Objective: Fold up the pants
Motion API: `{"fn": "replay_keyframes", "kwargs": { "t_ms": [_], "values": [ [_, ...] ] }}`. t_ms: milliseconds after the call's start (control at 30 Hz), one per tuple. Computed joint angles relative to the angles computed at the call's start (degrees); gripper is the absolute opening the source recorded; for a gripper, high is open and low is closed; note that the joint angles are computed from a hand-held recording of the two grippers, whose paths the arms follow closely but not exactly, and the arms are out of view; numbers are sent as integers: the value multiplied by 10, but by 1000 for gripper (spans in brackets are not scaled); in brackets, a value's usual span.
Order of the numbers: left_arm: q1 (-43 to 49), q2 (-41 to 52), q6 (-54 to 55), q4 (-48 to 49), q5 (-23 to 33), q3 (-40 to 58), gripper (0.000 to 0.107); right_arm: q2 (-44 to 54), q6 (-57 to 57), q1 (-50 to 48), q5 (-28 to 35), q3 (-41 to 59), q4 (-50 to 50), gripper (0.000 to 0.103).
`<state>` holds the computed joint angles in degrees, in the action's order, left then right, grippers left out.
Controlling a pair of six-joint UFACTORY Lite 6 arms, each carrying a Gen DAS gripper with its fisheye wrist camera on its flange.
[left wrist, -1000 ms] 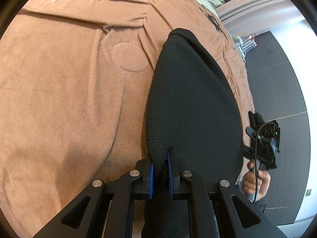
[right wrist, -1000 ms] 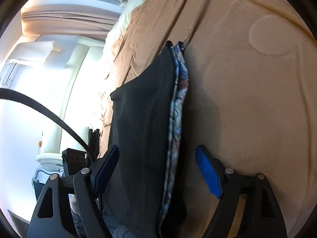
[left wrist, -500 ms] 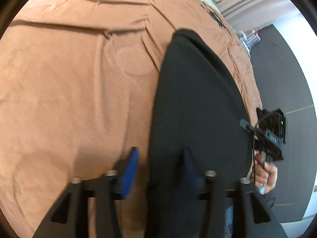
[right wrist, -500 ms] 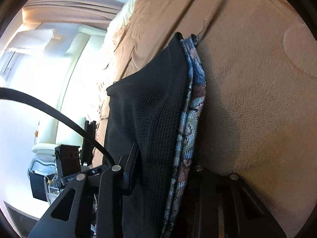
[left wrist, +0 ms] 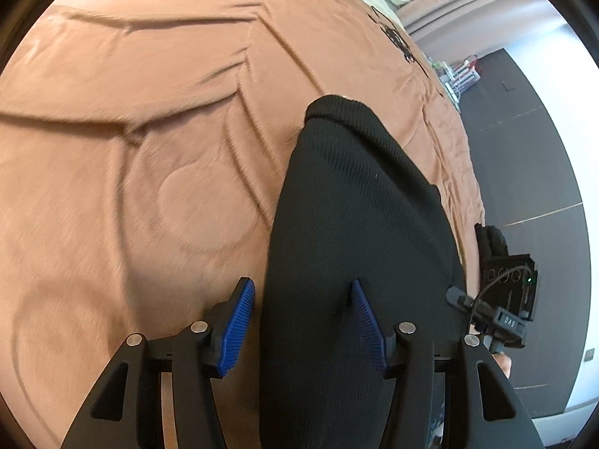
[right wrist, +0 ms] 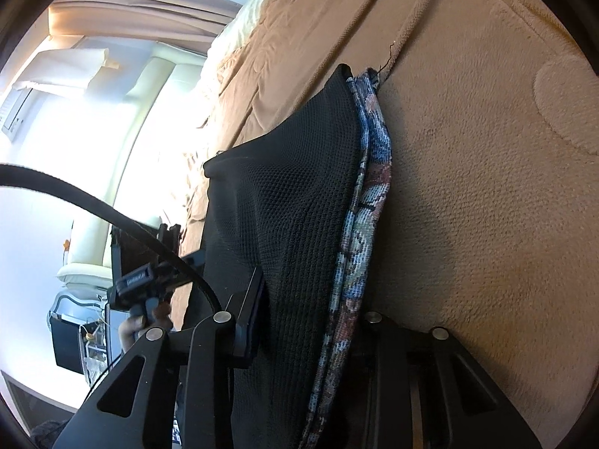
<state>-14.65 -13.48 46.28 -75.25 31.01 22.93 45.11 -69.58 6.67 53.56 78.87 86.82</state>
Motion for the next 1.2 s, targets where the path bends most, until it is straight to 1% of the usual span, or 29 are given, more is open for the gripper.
{"fn": "replay_keyframes", "kwargs": {
  "t_ms": [67, 200, 267, 300, 333, 367, 433, 500, 600, 667, 900, 1000, 1167, 1200],
  "values": [
    [4, 30, 42, -28, 11, 18, 50, 7, 0, -5, 8, 5, -1, 29],
    [-2, 85, 84, -59, 13, 53, 50, 24, 2, -6, 16, 22, -3, 30],
    [-4, 93, 88, -65, 14, 60, 48, 32, 5, -5, 18, 29, -2, 30],
    [-7, 91, 84, -62, 11, 60, 45, 35, 6, -4, 17, 32, -1, 30],
    [-9, 88, 78, -55, 8, 59, 36, 35, 5, -3, 15, 32, 0, 30],
    [-11, 84, 71, -50, 5, 58, 30, 33, 1, -1, 11, 31, 3, 30],
    [-12, 59, 50, -32, 4, 50, 16, 18, -8, 6, -5, 18, 9, 29],
    [-16, 22, 4, 8, -2, 44, 12, -8, -20, 13, -22, -3, 15, 26],
    [-21, -37, -61, 64, 4, 36, 10, -55, -41, 18, -34, -40, 28, 25],
    [-40, -82, -128, 117, -2, 34, 10, -87, -59, 21, -39, -67, 39, 25],
    [-71, -197, -271, 227, 7, 29, 9, -206, -108, 34, -59, -173, 77, 24],
    [-88, -240, -338, 281, 23, 43, 9, -259, -131, 30, -61, -222, 96, 24],
    [-164, -277, -485, 392, 15, 85, 9, -370, -158, 8, -58, -315, 110, 24],
    [-191, -278, -531, 426, 7, 96, 9, -388, -157, 4, -57, -329, 110, 24]
  ]
}}
